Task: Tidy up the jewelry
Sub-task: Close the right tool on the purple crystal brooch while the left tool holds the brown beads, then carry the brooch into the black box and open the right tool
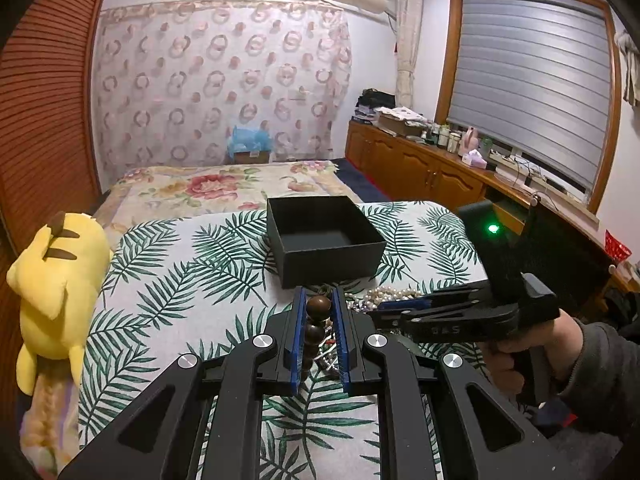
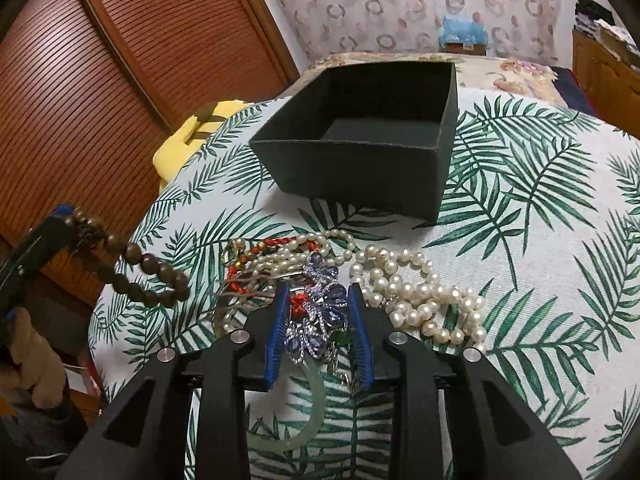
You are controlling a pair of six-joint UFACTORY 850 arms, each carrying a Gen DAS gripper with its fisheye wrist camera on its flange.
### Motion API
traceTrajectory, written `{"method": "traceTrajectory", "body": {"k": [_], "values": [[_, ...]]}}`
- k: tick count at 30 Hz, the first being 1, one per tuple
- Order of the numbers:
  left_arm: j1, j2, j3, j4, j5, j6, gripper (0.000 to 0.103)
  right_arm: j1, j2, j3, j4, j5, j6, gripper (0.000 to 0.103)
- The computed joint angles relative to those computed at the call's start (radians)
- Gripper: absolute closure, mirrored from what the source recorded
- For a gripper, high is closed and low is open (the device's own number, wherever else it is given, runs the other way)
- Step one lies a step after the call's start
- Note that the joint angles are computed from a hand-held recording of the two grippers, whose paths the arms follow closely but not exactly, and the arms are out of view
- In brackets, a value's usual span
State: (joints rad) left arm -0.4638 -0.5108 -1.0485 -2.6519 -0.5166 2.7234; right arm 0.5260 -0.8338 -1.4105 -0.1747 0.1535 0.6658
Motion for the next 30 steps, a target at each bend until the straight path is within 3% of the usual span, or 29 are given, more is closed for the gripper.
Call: {"method": "traceTrajectory", "body": {"k": [3,5,14,26,30], "values": [[0.001,0.001,0.0,0.003,-0.001,-0.002,0.091,-0.004,-0.006,-0.007,-0.075,0.001,0.079,0.07],[0.002,0.002,0.0,0.004,-0.001,-0.003,0.091,-0.002,-0.001,0.002,-0.036,0.01,0.041,0.076],[-0.002,0.01,-0.003,-0.016,0.003,0.019,0.091,0.012,0.078,0.096,0.36,0.072,-0.399,0.079],[-0.015,0.002,-0.052,-0.03,0.013,0.042,0.091,0.005,0.122,0.122,0.508,0.088,-0.592,0.08],[-0.015,-0.006,-0.086,-0.024,0.015,0.039,0.091,0.004,0.137,0.114,0.646,0.09,-0.762,0.08]]}}
